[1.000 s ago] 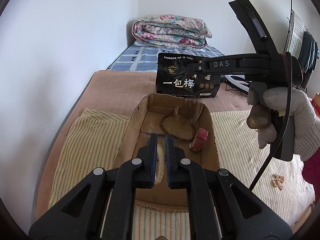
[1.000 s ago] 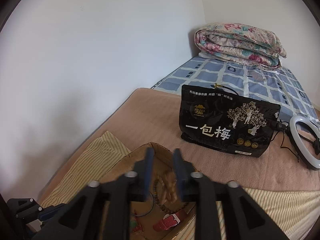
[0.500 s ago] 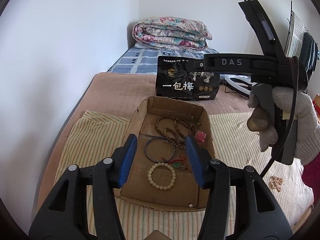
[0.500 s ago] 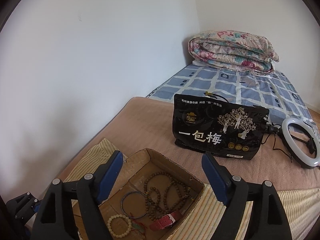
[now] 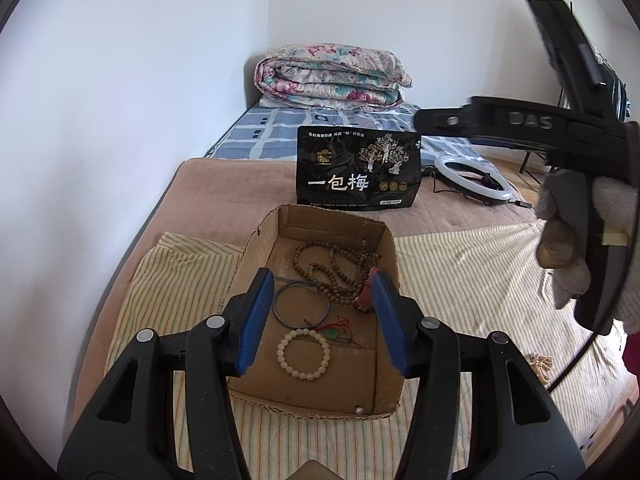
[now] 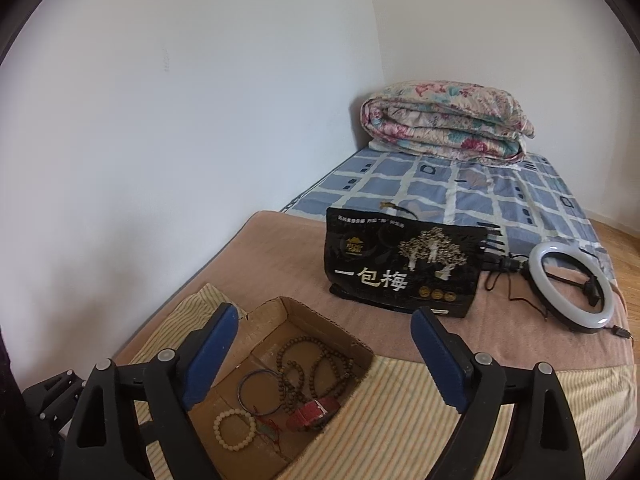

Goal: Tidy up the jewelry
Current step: 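Withdraw both tools from the box toward the pearl necklace and single pearl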

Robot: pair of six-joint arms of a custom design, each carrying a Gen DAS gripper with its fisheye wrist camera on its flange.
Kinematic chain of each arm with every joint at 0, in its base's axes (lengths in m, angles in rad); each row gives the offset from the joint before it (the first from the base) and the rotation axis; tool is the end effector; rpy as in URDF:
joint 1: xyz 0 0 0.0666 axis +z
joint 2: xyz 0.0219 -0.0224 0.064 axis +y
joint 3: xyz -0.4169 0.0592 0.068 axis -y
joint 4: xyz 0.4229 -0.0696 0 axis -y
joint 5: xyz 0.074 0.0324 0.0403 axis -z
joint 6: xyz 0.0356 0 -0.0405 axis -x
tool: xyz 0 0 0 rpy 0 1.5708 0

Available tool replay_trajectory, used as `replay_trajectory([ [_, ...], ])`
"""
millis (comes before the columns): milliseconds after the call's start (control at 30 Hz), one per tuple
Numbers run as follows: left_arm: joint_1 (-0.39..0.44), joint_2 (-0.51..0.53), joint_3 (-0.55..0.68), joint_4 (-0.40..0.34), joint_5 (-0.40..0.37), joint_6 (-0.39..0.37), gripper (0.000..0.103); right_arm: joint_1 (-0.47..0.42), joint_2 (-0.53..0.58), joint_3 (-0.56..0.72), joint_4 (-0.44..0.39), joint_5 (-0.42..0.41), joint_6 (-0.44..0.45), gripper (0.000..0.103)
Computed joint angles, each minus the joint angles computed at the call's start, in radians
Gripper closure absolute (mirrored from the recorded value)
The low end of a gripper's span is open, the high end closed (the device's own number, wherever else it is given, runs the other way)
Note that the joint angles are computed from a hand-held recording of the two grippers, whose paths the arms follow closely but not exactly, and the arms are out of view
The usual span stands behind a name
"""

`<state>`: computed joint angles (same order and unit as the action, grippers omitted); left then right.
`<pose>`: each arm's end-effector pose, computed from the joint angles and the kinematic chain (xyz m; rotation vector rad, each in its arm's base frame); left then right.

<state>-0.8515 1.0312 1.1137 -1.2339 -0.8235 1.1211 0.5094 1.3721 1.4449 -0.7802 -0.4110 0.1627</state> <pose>0.2350 -0.2293 0.4683 -0.5061 2.1865 0.1418 0.4376 0.2603 0.5140 -0.9584 2.0799 0.6492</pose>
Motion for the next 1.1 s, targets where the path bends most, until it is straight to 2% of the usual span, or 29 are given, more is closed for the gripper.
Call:
replay_trajectory([
  [233,-0.015,0.011,0.025,0.031,-0.006,-0.006,0.051,-0.102,-0.097,-0.044,-0.006,-0.043,0.022,0.0],
  [500,-0.037,0.06,0.066,0.097,-0.002,-0.065,0.051,-0.259,-0.213,-0.123,-0.033,-0.099,0.081,0.0],
  [700,-0.049,0.115,0.1,0.156,0.039,-0.106,0.051,-0.393,-0.286,-0.218,-0.063,-0.15,0.125,0.0],
  [900,-0.059,0.166,0.128,0.196,0.073,-0.14,0.051,-0.5,-0.327,-0.326,-0.115,-0.136,0.223,0.0],
  [1100,-0.049,0.204,0.138,0.235,0.126,-0.155,0.051,-0.546,-0.325,-0.419,-0.134,-0.073,0.304,0.0],
])
